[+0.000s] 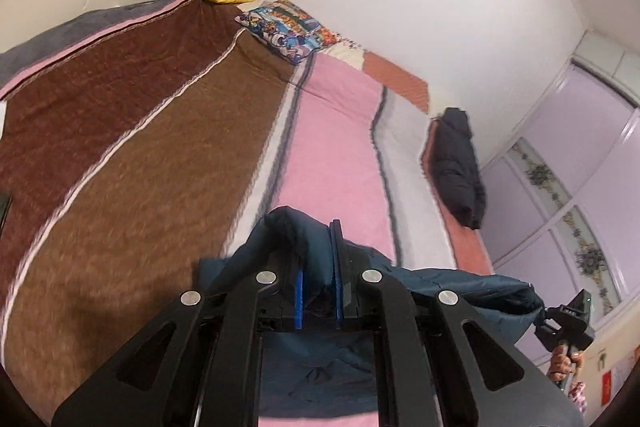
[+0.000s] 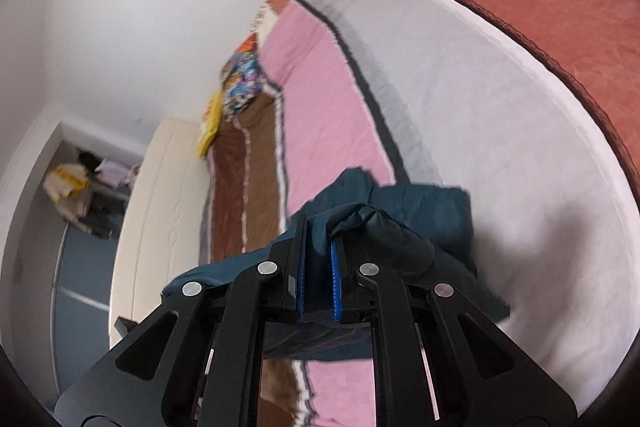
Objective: Fold large clothes
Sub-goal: 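Lift the hem with both tools and fold it over toward the collar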
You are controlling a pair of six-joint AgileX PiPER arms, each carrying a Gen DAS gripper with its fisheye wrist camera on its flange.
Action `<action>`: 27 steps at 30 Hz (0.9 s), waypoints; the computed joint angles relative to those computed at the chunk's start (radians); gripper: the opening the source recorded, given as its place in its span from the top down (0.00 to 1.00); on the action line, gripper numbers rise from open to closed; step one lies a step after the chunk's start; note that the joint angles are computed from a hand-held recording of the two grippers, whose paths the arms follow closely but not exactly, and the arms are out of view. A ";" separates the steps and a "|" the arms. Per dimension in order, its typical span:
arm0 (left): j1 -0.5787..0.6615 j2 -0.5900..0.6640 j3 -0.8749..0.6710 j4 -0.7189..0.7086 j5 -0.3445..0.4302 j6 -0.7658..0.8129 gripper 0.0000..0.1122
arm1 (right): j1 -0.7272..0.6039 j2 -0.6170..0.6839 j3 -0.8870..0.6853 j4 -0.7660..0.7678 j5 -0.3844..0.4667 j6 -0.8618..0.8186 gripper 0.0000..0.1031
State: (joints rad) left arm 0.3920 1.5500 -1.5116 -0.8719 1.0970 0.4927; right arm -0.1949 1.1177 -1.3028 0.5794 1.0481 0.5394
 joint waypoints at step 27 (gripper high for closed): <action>-0.284 0.726 -0.523 0.371 -0.099 -0.435 0.75 | -0.102 0.615 0.047 0.258 -0.199 -0.354 0.71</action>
State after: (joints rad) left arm 0.1078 2.2757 -2.0343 -0.5010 0.9979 0.0580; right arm -0.2971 1.7329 -1.2559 0.8370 0.8490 0.1852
